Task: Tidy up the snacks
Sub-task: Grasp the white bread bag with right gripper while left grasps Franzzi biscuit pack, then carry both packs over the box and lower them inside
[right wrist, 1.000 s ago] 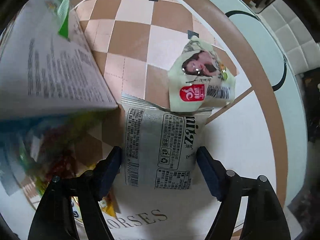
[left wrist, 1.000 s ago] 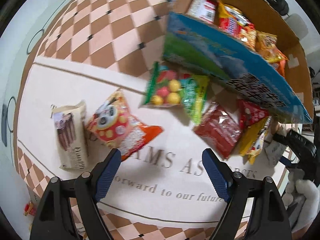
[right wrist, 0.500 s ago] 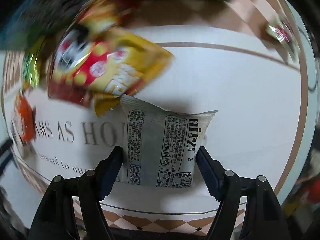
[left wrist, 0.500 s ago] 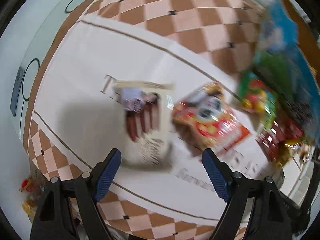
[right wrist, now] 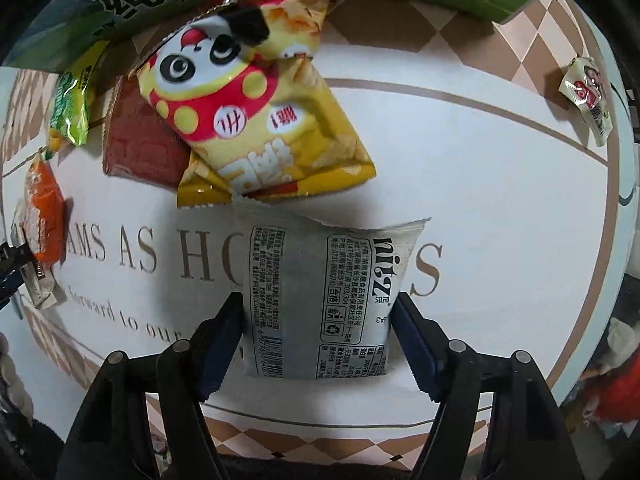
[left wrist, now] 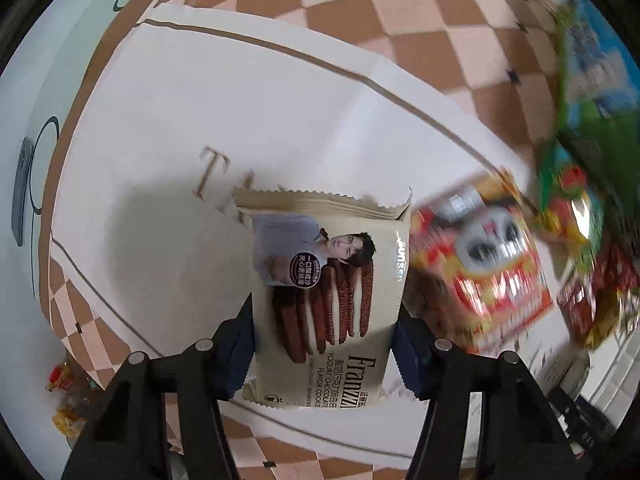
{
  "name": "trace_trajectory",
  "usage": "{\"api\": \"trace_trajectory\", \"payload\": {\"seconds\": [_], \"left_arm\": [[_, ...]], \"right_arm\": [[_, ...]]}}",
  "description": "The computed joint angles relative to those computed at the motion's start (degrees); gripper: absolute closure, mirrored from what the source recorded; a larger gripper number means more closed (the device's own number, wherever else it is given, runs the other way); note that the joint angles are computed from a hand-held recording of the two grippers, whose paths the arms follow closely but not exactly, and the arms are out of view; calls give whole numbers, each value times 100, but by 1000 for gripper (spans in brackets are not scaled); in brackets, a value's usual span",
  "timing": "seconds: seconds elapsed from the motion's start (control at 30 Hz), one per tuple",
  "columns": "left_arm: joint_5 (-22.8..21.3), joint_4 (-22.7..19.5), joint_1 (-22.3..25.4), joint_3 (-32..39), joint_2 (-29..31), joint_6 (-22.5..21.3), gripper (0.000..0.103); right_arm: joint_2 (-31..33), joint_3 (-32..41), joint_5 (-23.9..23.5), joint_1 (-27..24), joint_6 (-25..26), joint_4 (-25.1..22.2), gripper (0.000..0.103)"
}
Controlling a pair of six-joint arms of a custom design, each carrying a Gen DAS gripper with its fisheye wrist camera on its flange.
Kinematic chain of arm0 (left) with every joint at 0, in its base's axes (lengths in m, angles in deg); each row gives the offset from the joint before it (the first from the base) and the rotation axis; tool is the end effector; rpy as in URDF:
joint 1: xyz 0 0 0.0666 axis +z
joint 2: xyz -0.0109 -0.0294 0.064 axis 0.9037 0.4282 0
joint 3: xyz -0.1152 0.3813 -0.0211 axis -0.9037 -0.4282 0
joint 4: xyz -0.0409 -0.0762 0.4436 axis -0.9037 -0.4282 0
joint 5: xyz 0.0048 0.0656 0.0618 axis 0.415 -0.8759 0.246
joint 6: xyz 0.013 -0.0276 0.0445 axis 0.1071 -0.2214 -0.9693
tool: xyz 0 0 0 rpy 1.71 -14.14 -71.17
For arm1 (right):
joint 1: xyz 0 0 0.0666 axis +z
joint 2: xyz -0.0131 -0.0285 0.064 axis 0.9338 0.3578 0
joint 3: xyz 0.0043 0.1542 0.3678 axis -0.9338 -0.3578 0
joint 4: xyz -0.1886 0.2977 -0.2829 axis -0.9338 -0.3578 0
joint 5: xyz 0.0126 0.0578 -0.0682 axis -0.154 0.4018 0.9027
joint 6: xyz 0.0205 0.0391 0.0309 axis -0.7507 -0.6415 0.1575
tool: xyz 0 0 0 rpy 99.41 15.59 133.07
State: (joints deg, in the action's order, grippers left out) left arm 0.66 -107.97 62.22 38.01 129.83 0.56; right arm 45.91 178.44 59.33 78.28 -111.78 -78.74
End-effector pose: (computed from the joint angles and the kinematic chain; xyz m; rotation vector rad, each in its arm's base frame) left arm 0.6882 -0.0301 0.2721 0.1194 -3.0416 0.0084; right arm 0.5998 0.1030 0.3183 -0.5433 -2.8580 -0.1291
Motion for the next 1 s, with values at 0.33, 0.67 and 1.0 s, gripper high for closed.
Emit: {"api": "trace_trajectory", "payload": {"seconds": [0.33,0.67,1.0], "left_arm": [[380,156,-698,-1425,-998,-618,45],[102,385,-1376,-1417,-883,-879,45],[25,160,-1936,-929,-720,-550,45]], "right_arm": [[-349,-446,-329,-236,344,-102,27],[-324,-603,-441,-455,69,86,26],[-459,-892,-149,-133,-195,426,28]]}}
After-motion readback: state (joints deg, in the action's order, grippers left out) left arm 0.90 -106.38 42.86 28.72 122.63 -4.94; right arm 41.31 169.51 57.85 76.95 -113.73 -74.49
